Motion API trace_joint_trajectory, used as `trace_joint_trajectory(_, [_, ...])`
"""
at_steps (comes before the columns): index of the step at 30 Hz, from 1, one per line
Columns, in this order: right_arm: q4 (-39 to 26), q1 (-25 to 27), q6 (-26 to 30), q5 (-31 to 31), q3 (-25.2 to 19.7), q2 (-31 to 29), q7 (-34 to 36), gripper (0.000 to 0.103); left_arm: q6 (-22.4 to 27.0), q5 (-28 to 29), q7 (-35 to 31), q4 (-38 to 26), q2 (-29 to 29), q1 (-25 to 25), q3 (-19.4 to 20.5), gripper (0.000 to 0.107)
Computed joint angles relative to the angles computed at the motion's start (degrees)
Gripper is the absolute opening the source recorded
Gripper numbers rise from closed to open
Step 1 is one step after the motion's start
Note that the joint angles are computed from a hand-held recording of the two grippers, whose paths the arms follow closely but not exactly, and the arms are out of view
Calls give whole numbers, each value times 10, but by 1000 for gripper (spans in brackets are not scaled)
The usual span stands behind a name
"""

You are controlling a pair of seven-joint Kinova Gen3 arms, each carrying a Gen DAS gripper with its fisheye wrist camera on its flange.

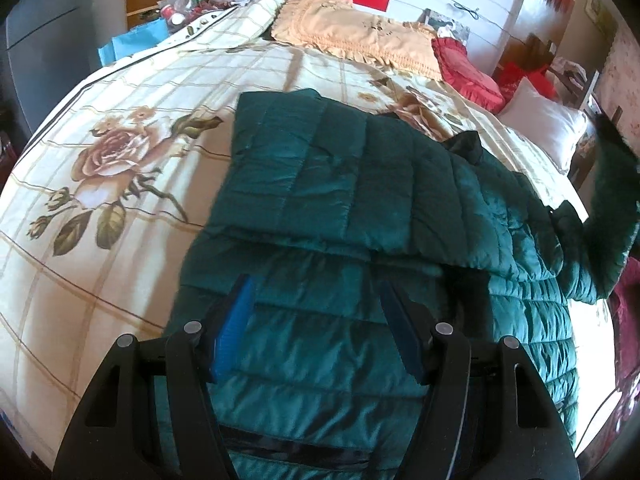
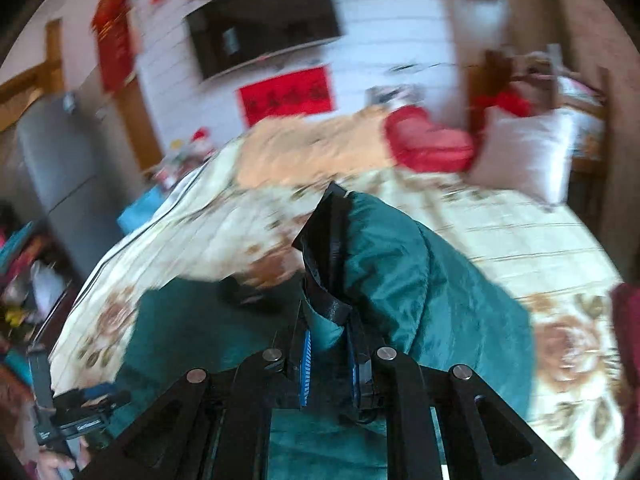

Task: Fold large clothes
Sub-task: 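Grasp the other sleeve cuff with the right tool and lift it, then fold the held sleeve across the jacket body with the right tool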

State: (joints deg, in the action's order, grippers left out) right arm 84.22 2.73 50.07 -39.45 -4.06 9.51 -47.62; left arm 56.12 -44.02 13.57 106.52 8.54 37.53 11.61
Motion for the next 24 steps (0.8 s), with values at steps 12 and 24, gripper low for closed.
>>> trace_joint_trajectory(12, [26, -158, -61, 56, -83, 78, -100, 13, -28, 2, 46, 72, -55, -42, 15, 65])
trace_joint_trajectory(24, [-13, -134, 33, -7, -130, 155, -88, 72, -45, -2, 57, 80, -56, -60, 27, 65])
